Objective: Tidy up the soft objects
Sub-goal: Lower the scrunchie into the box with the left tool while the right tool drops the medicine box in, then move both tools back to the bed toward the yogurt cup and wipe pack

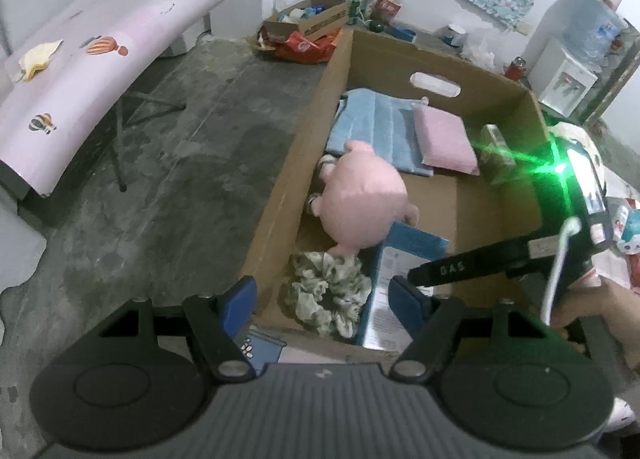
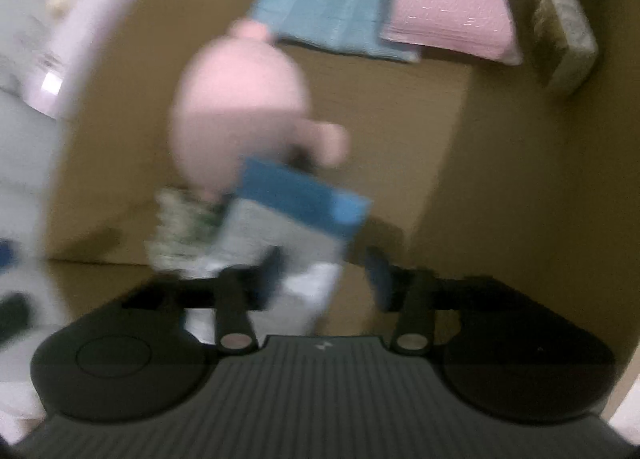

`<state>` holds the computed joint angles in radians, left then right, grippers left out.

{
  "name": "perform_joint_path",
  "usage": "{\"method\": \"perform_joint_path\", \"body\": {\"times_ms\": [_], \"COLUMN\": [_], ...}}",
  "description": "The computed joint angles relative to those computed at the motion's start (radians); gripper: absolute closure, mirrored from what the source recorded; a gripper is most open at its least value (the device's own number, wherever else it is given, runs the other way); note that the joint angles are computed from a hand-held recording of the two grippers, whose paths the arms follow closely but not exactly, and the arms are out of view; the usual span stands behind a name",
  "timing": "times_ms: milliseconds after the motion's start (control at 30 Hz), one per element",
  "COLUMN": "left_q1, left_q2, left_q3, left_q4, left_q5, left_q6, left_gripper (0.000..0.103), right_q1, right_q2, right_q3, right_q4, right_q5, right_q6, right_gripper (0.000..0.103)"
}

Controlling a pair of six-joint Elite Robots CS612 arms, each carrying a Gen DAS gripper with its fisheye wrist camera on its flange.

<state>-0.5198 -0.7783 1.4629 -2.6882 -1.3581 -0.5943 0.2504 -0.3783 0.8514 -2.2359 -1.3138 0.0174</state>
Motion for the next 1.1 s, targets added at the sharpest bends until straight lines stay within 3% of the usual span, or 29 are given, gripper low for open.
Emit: {"method": "perform_joint_path", "body": {"times_ms": [33, 233, 300, 367, 467, 600, 700, 767, 933, 1100], "left_q1": [-0.001, -0.008, -0.014, -0.027, -0.056, -0.1, -0.129, -0.146, -0.186, -0.214], "left_q2": [0.0, -0.014, -0.023, -0.032, -0.046, -0.05, -0.034, -0.011, 0.091, 0.262], "left_q3": [0.002, 0.019, 0.029, 0.038, 0.059, 0.081, 0.07, 0.042, -0.099, -0.33], "left_q4": [0.003, 0.005, -0.021, -0.055, -0.144, -0.3, -0.375, -0.395, -0.379, -0.378], "left_q5": [0.004, 0.007, 0.008, 0.019, 0.033, 0.031, -0.006, -0.044, -0.126, -0.171], "left_q6": [-0.002, -0.023, -0.016, 0.001, 0.058, 0.131, 0.19, 0.226, 0.305, 0.308], "left_gripper": [0.029, 0.029, 0.029, 0.029, 0.029, 0.029, 0.03, 0.032, 0.033, 0.033], "right_q1": [0.004, -0.006, -0.018, -0.04, -0.078, -0.143, -0.194, -0.236, -0.342, -0.426], "right_q2": [0.003, -0.036, -0.07, -0.118, -0.202, -0.325, -0.393, -0.42, -0.392, -0.285], "right_q3": [0.003, 0.042, 0.092, 0.163, 0.304, 0.549, 0.733, 0.827, 0.949, 0.886], "right_q4": [-0.01, -0.009, -0.057, -0.129, -0.319, -0.699, -0.979, -1.094, -1.342, -1.44], "right_q5": [-0.022, -0.012, 0.024, 0.105, 0.219, 0.271, 0.184, 0.147, 0.064, 0.075], "right_q6": [-0.01, -0.07, -0.088, -0.1, -0.102, -0.109, -0.117, -0.133, 0.001, 0.174], "right_gripper": [0.035, 0.037, 0.037, 0.037, 0.037, 0.035, 0.031, 0.03, 0.03, 0.028]}}
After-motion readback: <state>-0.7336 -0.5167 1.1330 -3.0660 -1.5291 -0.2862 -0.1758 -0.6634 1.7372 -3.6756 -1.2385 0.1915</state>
